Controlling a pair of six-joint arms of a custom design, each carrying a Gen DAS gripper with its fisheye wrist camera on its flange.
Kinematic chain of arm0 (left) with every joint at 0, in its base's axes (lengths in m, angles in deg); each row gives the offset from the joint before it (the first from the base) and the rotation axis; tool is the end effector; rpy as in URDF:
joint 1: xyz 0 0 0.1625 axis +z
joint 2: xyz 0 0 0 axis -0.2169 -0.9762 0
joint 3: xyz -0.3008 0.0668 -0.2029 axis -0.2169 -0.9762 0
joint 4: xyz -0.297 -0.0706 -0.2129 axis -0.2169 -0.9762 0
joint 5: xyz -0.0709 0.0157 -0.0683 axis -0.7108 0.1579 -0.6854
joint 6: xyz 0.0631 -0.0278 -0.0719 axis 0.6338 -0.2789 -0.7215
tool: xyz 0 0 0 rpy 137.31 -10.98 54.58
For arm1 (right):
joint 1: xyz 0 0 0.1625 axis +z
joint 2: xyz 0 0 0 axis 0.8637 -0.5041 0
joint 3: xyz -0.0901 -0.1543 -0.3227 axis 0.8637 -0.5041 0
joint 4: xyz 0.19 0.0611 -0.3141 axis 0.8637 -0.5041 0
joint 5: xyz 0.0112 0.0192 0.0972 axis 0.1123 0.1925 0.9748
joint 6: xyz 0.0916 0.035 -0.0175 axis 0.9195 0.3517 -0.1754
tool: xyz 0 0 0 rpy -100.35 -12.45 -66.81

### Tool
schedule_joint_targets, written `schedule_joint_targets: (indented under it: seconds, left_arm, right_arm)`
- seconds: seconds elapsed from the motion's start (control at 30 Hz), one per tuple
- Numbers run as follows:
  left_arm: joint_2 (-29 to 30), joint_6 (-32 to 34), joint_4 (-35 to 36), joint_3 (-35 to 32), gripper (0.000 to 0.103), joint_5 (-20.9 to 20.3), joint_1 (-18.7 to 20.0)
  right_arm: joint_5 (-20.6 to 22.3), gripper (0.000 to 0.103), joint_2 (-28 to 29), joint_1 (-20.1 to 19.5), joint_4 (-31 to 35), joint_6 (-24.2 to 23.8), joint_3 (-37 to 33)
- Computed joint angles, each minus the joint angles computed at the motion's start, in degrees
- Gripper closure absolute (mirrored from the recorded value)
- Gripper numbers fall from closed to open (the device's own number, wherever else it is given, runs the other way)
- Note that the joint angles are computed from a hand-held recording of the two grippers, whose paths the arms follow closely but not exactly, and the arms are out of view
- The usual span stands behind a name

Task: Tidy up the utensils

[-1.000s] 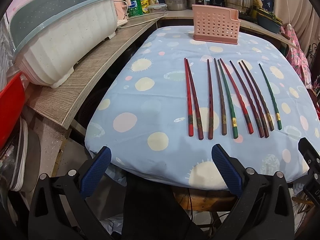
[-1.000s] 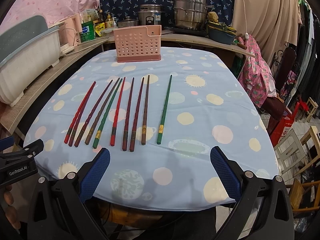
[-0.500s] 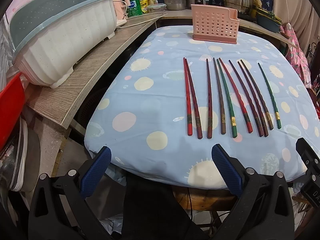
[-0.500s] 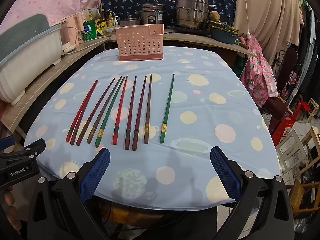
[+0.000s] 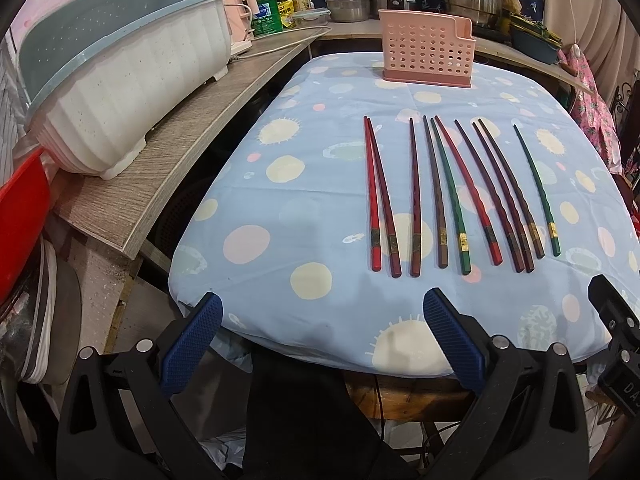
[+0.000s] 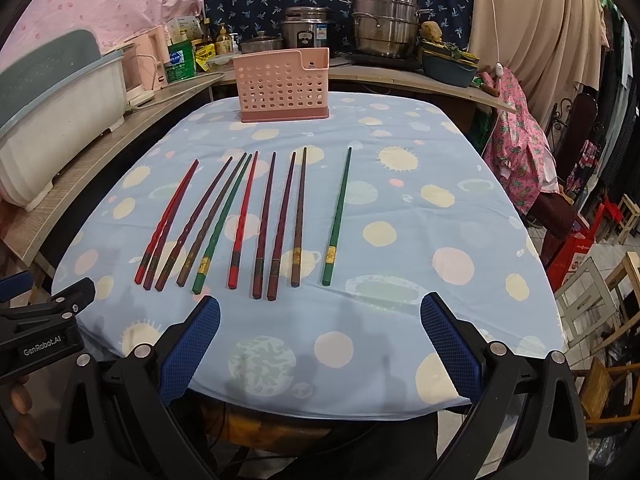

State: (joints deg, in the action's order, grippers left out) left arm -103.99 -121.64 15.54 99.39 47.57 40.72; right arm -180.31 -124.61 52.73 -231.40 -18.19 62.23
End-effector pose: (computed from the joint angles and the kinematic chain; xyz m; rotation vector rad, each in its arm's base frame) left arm -0.2734 -0.3909 0.2063 -0.0991 1.9968 -0.8184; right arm 0.2570 -0.4349 0.2125 0.6582 -2.2872 0.7806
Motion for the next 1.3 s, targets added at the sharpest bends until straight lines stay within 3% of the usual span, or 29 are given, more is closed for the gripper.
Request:
schedule_joint_targets:
  seconds: [1.3]
  left_arm:
    - [-0.03, 0.63, -1.0, -0.68, 0.007, -0.16, 0.97]
  right_arm:
    - [0.33, 0.007, 0.13, -0.23, 0.41, 0.65, -0.21]
